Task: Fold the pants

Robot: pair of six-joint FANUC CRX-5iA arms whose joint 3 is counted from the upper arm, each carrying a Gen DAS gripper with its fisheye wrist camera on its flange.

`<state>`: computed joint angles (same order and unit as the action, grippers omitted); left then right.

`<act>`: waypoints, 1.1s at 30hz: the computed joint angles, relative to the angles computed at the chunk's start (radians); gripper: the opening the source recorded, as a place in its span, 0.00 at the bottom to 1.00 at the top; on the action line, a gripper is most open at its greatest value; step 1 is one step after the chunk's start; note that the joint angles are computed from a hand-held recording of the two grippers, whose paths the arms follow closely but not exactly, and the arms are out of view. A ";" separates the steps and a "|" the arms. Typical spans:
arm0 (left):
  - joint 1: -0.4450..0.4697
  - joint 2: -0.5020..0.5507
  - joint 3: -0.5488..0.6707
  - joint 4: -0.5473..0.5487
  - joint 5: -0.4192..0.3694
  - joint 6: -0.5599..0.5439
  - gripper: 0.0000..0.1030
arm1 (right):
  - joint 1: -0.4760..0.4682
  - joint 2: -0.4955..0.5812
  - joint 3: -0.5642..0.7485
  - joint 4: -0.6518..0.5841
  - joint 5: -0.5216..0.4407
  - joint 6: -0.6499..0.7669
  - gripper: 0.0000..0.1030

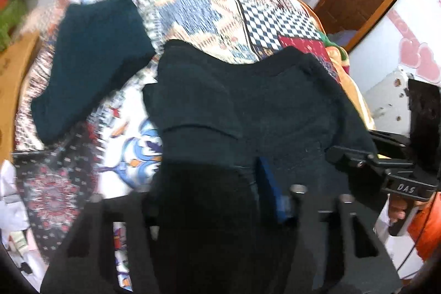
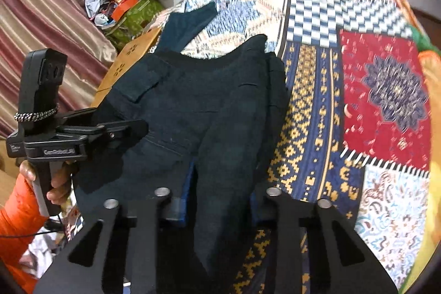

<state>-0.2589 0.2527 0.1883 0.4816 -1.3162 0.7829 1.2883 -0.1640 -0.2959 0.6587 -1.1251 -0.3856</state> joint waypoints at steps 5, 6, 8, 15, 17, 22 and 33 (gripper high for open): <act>0.025 -0.071 -0.080 0.037 0.050 -0.033 0.32 | 0.027 0.050 0.049 0.061 -0.071 -0.020 0.20; 0.033 -0.085 -0.093 0.047 0.055 -0.045 0.31 | 0.032 0.058 0.059 0.068 -0.076 -0.019 0.20; 0.047 -0.102 -0.101 0.063 0.057 -0.064 0.28 | 0.027 0.073 0.085 0.074 -0.080 0.006 0.20; 0.105 -0.143 -0.101 0.148 0.110 -0.117 0.27 | -0.012 0.125 0.181 0.145 -0.089 0.130 0.19; 0.121 -0.138 -0.085 0.175 0.132 -0.119 0.27 | -0.034 0.139 0.205 0.163 -0.074 0.161 0.19; 0.150 -0.089 -0.017 0.233 0.187 -0.133 0.27 | -0.111 0.189 0.268 0.209 -0.017 0.255 0.19; 0.134 0.193 0.333 0.121 0.205 0.023 0.27 | -0.325 0.315 0.375 0.128 0.187 0.431 0.19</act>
<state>-0.1250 0.4459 0.5211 0.6027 -1.1113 0.8055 0.9636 0.1511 0.0793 0.7872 -0.9382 0.0459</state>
